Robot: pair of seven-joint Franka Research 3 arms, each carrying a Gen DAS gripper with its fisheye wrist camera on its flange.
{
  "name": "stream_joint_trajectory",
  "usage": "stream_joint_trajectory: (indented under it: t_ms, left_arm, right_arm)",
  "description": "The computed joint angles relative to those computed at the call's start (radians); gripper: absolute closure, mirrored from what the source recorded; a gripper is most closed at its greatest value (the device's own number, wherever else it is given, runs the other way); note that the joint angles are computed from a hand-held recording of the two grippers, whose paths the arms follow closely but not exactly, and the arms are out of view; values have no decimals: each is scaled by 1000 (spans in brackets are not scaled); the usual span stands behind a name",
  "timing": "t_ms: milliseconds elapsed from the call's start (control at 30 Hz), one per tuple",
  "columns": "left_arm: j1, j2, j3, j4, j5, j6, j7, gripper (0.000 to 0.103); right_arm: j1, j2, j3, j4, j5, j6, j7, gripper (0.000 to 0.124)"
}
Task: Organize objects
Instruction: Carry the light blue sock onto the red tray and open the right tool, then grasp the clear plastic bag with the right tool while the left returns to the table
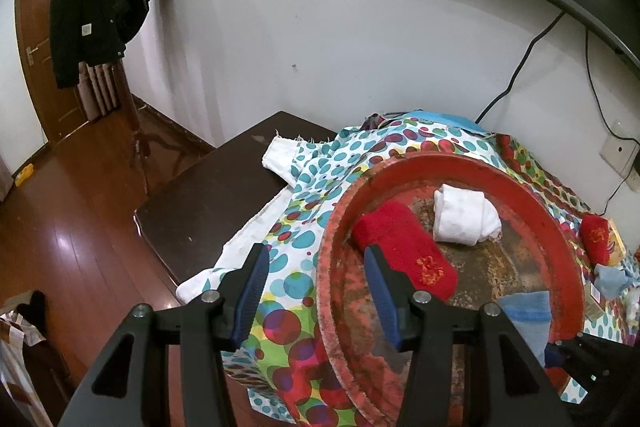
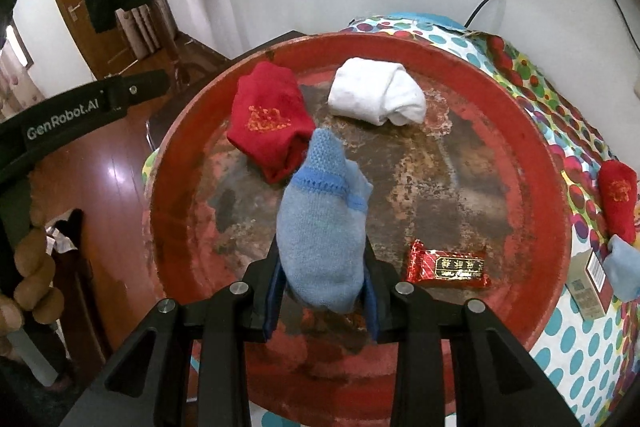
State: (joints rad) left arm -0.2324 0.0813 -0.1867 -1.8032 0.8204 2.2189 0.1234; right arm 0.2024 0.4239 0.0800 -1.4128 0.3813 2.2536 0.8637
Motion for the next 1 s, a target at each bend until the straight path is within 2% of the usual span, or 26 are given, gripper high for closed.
stream_joint_trajectory:
  t_ms: [67, 133, 200, 633, 767, 1000]
  left_arm:
    - [0, 2, 0, 0, -2, 3, 0, 52]
    - [-1, 7, 0, 5, -4, 1, 8, 52]
    - [-3, 11, -1, 10, -3, -2, 15, 52]
    - [-31, 46, 1, 53, 15, -12, 60, 52]
    - [-28, 45, 3, 44, 6, 42, 73, 52]
    - [-51, 76, 2, 83, 25, 43, 109, 52]
  right_arm:
    - [-3, -3, 1, -5, 5, 4, -6, 85]
    - [0, -9, 0, -16, 6, 23, -1, 71]
    - [-5, -19, 1, -29, 17, 42, -7, 65]
    - [-69, -107, -17, -108, 119, 133, -36, 59]
    - [-95, -100, -46, -97, 103, 155, 1, 59]
    - [-162, -38, -117, -31, 9, 195, 144, 59]
